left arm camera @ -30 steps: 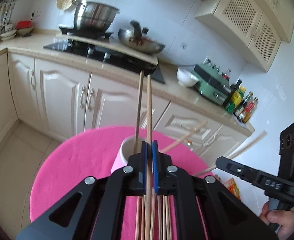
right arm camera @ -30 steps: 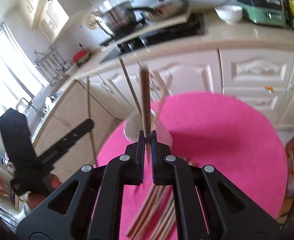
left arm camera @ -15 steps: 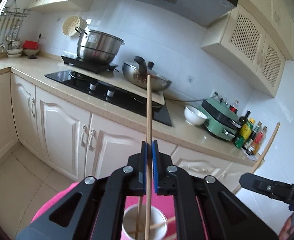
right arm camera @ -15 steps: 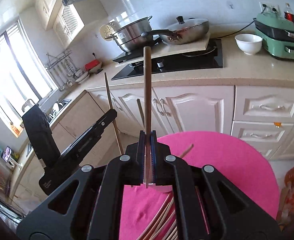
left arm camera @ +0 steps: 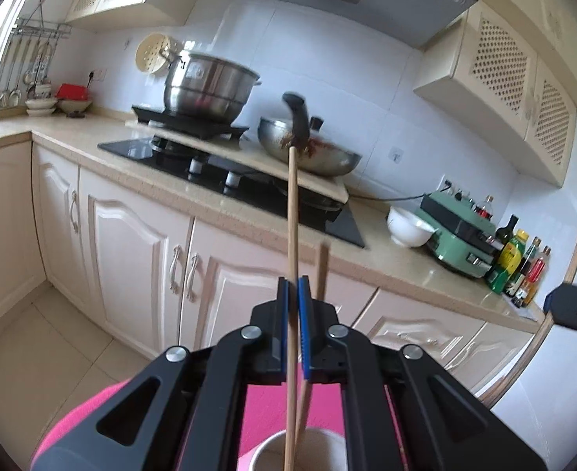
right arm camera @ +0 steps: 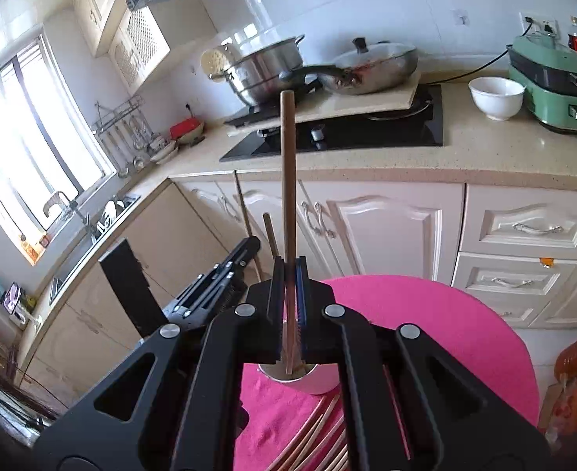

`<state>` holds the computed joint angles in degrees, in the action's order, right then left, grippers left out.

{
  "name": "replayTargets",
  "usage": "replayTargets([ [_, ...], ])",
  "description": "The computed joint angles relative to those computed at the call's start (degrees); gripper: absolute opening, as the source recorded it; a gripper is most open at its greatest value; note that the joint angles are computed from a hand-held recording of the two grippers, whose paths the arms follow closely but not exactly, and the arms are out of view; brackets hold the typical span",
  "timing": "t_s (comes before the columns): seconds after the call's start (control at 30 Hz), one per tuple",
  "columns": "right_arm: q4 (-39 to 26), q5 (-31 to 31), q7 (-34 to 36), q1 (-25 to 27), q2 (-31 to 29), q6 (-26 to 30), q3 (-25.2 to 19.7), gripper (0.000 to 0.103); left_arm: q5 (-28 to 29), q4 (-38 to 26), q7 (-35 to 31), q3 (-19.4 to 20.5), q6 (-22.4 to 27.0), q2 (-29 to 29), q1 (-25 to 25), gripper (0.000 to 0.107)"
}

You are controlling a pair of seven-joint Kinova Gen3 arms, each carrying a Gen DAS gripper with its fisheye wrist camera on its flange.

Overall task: Organize utensils
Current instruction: 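Raise both held chopsticks upright above the pink cup, then open the left gripper into the cup while the right gripper releases its chopstick too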

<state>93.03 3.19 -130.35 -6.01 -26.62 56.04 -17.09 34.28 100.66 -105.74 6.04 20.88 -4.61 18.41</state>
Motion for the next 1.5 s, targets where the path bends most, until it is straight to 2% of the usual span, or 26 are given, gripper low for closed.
replayTargets([
  [0.17, 1.25, 0.19, -0.19, -0.73, 1.70, 0.40, -0.90, 0.006, -1.21, 1.95, 0.44, -0.39, 0.99, -1.06, -0.04, 0.005],
  [0.37, 2.75, 0.34, -1.68, -1.78, 2.37, 0.46, -1.45, 0.006, -0.49, 2.90, -1.56, -1.87, 4.83, -2.88, -0.14, 0.005],
  [0.83, 4.61, 5.09, -9.22, -2.40, 3.95, 1.71, -6.21, 0.006, -0.22, 3.89, -2.90, -4.12, 16.66, -6.73, -2.22, 0.006],
  [0.9, 4.59, 6.04, -10.53, -2.49, 4.10, 2.02, -6.97, 0.006, -0.25, 3.44, -2.88, -4.41, 18.29, -7.02, -2.52, 0.009],
  [0.97, 4.74, 6.93, -12.08, -2.49, 4.20, 2.24, -7.71, 0.006, -0.95, 2.98, -2.37, -4.20, 19.38, -7.19, -3.07, 0.031],
  [1.13, 4.82, 8.53, -15.29, -2.81, 4.33, 2.52, -8.68, 0.007, -2.45, 1.46, -1.77, -4.35, 23.73, -7.45, -3.99, 0.035],
  [1.4, 3.48, 13.30, -21.77, -1.71, 4.48, 5.78, -13.06, 0.008, -3.72, 1.05, -2.82, -6.26, 30.36, -10.21, -5.74, 0.036],
  [1.5, 3.00, 14.52, -23.87, -1.66, 4.30, 7.08, -14.33, 0.013, -3.18, 0.86, -3.96, -7.46, 32.92, -10.95, -6.16, 0.036],
])
